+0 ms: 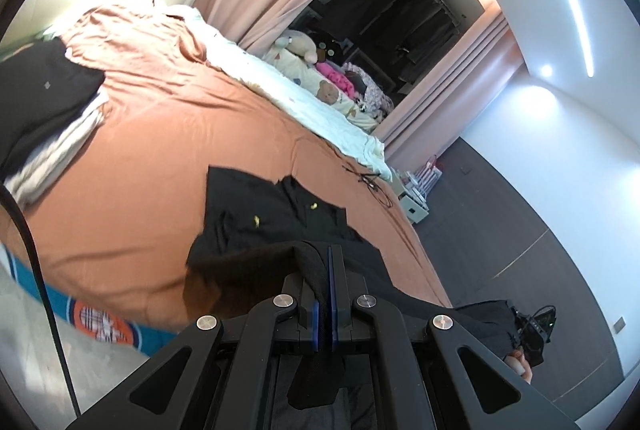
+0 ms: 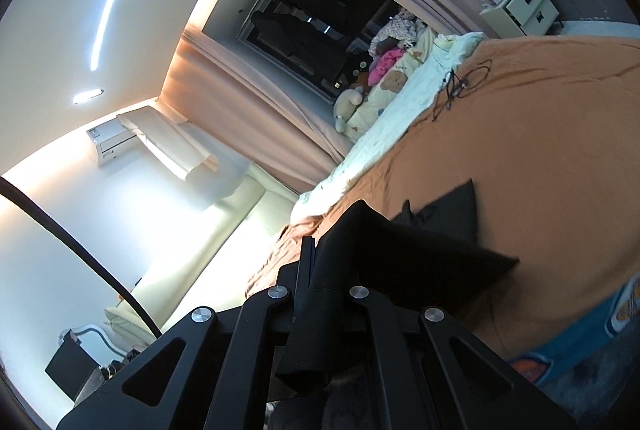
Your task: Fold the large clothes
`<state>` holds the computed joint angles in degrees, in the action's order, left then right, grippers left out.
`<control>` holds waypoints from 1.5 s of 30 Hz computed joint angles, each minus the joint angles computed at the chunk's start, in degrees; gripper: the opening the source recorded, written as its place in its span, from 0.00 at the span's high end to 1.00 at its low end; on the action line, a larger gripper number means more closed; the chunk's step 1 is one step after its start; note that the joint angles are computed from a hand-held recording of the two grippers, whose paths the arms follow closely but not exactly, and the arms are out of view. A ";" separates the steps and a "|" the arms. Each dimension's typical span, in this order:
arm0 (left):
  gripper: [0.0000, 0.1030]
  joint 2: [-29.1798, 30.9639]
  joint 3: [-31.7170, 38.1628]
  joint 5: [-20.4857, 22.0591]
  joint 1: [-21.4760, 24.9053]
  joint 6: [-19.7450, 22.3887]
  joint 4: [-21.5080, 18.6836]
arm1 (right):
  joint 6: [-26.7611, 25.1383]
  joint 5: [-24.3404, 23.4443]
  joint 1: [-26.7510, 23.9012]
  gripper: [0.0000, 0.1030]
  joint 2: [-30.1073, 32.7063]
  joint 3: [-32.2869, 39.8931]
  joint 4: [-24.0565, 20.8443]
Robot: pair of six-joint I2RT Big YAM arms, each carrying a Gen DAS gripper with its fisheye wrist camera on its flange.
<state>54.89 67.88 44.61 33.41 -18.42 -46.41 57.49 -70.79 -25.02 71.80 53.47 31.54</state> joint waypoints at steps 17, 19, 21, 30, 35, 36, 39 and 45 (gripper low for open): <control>0.97 23.20 19.03 -8.97 -6.55 -1.51 3.04 | -15.02 13.32 13.33 1.00 16.49 24.53 -21.62; 0.97 25.50 20.59 -9.91 -7.15 -1.40 2.84 | -16.68 14.62 14.35 1.00 18.29 27.24 -24.71; 0.97 28.23 22.27 -10.46 -7.55 -1.46 2.72 | -17.71 15.58 15.16 1.00 19.79 29.96 -27.65; 0.97 41.36 31.22 -12.70 -9.08 -1.44 1.70 | -24.05 22.02 19.35 1.00 28.34 44.61 -43.52; 0.96 49.77 37.71 -14.71 -9.87 -0.41 -1.72 | -28.54 29.59 22.35 1.00 31.60 50.78 -52.65; 0.96 51.16 38.81 -15.49 -10.20 0.13 -2.48 | -29.00 30.97 22.84 1.00 32.34 52.14 -54.51; 0.93 56.11 43.46 -18.28 -10.82 2.71 -6.87 | -32.07 35.32 24.75 0.93 34.81 57.25 -61.40; 0.27 59.97 46.01 -17.40 -10.87 4.81 -8.50 | -33.64 41.02 27.14 0.00 33.38 58.58 -64.56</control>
<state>114.86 113.90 27.21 22.54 -13.61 -54.91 23.84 -29.77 2.12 105.18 112.05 -33.01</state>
